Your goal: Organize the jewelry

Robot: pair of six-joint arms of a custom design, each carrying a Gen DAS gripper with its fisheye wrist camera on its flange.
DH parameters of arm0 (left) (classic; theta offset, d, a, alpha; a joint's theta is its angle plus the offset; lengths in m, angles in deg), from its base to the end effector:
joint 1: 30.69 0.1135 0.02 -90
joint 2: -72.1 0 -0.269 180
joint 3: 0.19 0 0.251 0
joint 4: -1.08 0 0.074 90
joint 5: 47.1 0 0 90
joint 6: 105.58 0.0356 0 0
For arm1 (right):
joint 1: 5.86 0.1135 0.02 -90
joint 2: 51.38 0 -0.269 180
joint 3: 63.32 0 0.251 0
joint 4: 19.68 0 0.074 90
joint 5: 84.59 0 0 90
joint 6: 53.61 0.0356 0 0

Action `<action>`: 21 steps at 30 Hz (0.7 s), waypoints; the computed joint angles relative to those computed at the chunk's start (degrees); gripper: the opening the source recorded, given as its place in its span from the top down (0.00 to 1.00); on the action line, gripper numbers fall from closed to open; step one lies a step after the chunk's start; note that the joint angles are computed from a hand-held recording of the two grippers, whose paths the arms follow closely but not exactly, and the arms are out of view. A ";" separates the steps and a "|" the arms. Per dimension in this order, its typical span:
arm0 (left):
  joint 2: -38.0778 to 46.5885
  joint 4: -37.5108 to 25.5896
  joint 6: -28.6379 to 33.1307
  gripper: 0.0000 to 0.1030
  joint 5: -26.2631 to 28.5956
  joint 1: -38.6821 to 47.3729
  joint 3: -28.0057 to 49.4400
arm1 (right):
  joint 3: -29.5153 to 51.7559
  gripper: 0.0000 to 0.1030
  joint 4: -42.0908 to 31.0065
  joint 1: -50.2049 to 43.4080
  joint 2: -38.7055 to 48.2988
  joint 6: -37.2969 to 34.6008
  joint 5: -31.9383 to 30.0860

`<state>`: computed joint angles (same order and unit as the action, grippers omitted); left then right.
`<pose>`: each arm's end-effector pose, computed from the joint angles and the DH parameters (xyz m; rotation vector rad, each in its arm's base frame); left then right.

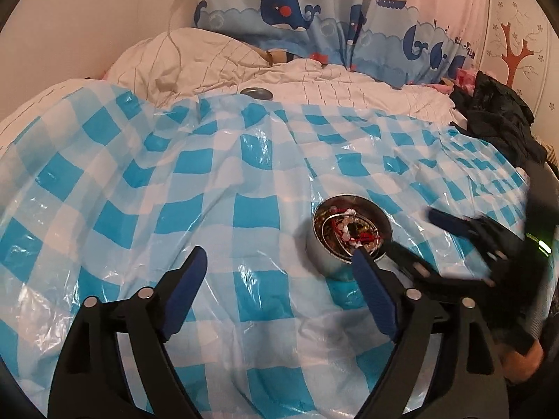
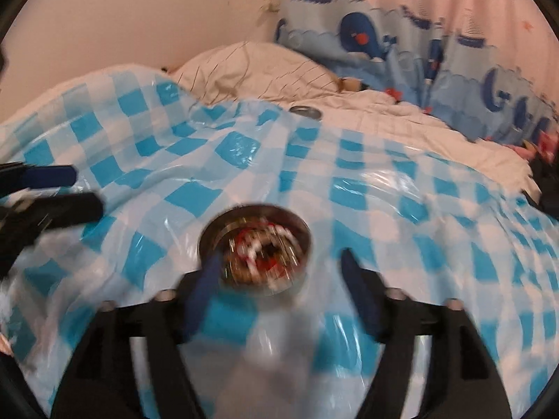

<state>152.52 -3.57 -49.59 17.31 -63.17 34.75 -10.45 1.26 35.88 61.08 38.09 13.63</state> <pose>0.1932 -0.1048 0.1183 -0.2228 2.3248 -0.0207 0.2535 0.2193 0.0774 -0.6965 2.1384 0.2498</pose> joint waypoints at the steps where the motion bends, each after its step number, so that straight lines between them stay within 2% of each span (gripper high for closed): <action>1: -0.39 -0.50 -0.50 0.19 -0.26 -0.35 -0.31 | -4.02 0.24 3.06 -0.09 -1.57 0.54 0.41; 3: -1.22 -1.40 -2.27 0.15 -1.53 -1.69 -1.39 | -9.66 0.19 7.01 -0.93 -3.25 1.16 -0.24; 6: 0.18 -1.36 -7.98 0.13 -3.90 -4.95 -4.06 | -13.61 0.16 12.27 -2.88 -2.49 3.41 -0.77; 9: 8.78 2.13 -10.03 0.12 -2.17 -5.46 -3.46 | -11.44 0.16 8.89 -4.88 -1.67 7.29 -3.03; 13: 17.65 3.44 -10.39 0.12 -2.27 -6.39 0.26 | -11.66 0.11 10.27 -3.87 -0.97 6.89 -2.49; 21: 18.72 -1.14 -10.79 0.08 -8.10 -11.69 4.78 | -11.25 0.10 10.58 -2.10 0.49 6.12 -0.56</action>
<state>171.24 -4.71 -60.38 9.21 -74.86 39.53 -21.69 11.84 33.78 61.57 44.22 13.08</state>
